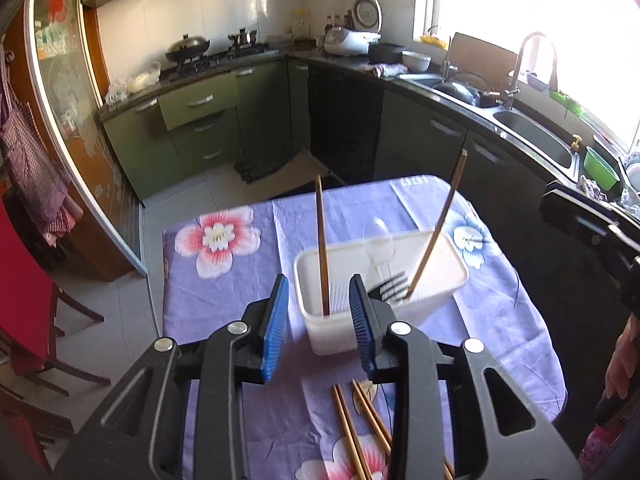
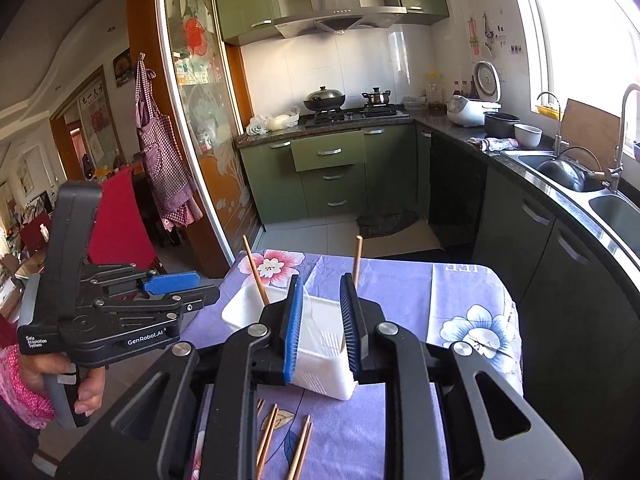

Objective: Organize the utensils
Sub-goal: 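Lower the left gripper and grasp another wooden chopstick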

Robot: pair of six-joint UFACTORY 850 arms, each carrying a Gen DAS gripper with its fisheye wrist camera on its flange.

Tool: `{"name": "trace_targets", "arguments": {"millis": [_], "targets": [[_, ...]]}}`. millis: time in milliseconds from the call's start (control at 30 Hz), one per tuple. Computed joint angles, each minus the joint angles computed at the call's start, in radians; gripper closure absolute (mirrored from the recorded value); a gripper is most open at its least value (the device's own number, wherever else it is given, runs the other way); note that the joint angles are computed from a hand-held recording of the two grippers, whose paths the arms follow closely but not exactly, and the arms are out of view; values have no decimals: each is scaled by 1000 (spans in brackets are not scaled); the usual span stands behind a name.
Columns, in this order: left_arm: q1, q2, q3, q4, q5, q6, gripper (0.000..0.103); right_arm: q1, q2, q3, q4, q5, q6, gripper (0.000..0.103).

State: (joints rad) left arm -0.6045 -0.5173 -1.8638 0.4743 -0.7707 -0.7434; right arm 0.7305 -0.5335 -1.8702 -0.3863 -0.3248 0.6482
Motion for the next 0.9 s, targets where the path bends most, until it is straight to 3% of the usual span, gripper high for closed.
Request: {"name": "trace_targets", "arguments": {"millis": [167, 267, 400, 633, 900], "targets": [[9, 19, 125, -211, -48, 99, 71, 15, 157, 293, -284, 69, 326, 82], [13, 5, 170, -283, -60, 131, 71, 20, 215, 428, -426, 86, 515, 73], [17, -30, 184, -334, -82, 138, 75, 11, 261, 548, -472, 125, 616, 73], [6, -67, 173, -356, -114, 149, 84, -2, 284, 621, -458, 177, 640, 73], [-1, -87, 161, -351, -147, 153, 86, -10, 253, 590, -133, 210, 318, 73]]}}
